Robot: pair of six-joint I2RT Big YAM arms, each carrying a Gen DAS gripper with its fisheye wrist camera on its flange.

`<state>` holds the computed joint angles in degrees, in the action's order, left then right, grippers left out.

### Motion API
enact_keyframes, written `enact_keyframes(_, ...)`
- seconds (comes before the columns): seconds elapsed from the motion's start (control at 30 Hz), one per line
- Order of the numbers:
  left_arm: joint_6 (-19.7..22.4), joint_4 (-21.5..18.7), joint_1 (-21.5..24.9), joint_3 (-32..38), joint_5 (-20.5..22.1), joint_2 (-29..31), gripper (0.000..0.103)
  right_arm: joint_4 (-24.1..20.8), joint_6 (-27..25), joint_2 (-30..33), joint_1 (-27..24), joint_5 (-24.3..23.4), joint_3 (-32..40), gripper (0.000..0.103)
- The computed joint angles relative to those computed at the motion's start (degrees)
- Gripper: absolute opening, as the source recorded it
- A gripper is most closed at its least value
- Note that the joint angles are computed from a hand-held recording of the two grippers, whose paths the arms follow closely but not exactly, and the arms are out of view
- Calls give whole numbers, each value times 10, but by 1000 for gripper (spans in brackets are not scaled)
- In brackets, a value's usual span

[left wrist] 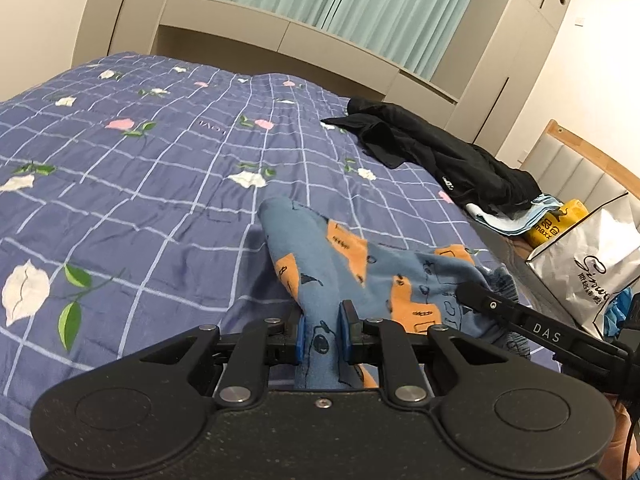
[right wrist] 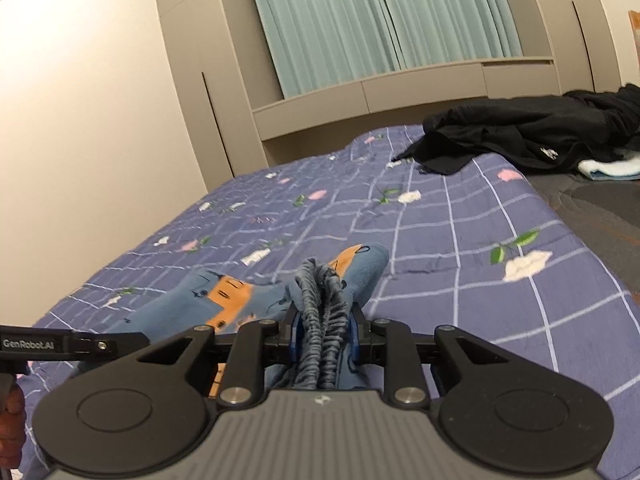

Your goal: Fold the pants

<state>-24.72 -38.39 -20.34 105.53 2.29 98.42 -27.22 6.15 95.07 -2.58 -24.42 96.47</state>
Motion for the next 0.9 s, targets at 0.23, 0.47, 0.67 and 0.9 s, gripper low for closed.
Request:
enact_keyframes(0.23, -1, -25, 0, 4, -3, 4, 33, -12, 17, 7, -5, 10, 2, 46)
enact_keyframes(0.47, 1, -23, -4, -1, -22, -5, 66, -15, 4, 5, -2, 28, 3, 76)
enact_keyframes(0.67, 1, -10, -11, -14, -65, -20, 97, 0, -3, -14, 4, 59, -15, 98)
enact_keyframes(0.9, 1, 1, -20, -32, -111, -40, 102, 25, -4, -50, 8, 84, -51, 103)
